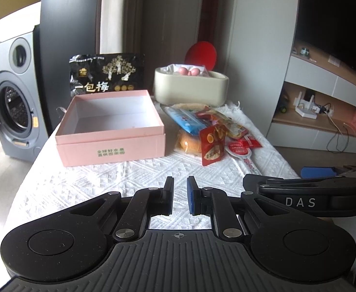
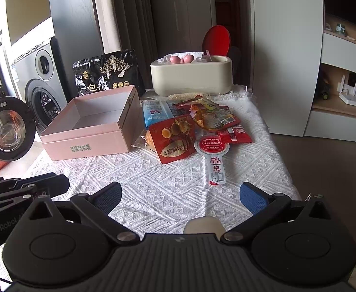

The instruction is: Organize snacks

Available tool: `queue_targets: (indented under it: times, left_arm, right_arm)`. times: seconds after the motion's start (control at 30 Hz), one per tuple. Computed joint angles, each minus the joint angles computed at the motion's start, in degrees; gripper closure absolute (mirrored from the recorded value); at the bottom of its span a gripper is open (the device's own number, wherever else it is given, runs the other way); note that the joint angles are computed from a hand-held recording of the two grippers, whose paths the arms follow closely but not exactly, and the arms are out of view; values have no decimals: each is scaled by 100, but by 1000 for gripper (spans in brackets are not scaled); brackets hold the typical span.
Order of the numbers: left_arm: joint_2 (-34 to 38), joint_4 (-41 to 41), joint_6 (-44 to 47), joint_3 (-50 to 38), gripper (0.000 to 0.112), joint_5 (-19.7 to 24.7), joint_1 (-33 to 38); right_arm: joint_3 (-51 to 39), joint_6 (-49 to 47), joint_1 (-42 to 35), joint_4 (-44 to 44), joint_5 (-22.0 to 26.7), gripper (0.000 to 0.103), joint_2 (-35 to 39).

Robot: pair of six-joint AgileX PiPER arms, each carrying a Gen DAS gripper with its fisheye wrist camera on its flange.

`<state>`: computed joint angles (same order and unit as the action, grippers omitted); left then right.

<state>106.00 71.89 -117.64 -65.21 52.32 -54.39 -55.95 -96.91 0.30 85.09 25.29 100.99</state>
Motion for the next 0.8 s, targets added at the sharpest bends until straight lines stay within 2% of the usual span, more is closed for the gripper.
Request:
queue_targets:
  times: [0.8]
  left_arm:
    - [-18,-200,101,-4,97,-209,113]
  right_arm:
    - [-57,246,23,-261,-48,0,18]
